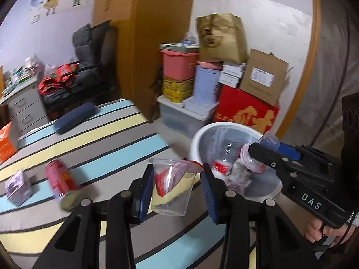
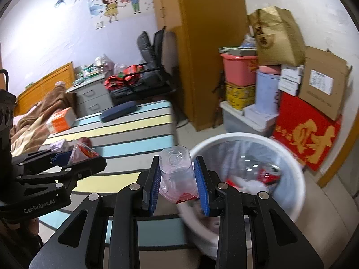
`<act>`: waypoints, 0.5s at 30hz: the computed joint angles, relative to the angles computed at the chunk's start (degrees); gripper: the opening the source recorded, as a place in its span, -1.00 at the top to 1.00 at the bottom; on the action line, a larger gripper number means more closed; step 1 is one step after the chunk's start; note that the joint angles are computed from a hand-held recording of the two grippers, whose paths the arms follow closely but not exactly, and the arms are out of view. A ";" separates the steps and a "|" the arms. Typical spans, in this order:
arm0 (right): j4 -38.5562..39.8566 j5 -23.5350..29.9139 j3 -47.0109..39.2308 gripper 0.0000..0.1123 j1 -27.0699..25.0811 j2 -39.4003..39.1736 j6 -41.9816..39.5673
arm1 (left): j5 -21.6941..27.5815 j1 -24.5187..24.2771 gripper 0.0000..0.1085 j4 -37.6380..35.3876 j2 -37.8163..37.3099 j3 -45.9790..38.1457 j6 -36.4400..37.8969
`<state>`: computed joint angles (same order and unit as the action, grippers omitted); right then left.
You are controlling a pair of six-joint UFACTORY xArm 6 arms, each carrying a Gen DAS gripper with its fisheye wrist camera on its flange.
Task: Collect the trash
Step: 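Carry both clear plastic cups over the white bin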
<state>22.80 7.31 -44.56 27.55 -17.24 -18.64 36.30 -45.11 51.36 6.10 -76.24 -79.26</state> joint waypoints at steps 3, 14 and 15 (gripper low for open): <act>-2.73 -0.06 0.21 0.45 -2.12 -0.27 1.97 | -1.31 0.08 0.21 -2.00 4.19 -4.90 3.25; -4.13 4.06 -1.72 0.45 -8.88 2.87 3.50 | -2.92 -0.19 0.21 -14.77 18.46 -20.95 17.12; -4.74 4.42 -1.97 0.45 -9.31 3.33 4.12 | -1.84 -0.53 0.21 -14.34 19.73 -22.68 17.70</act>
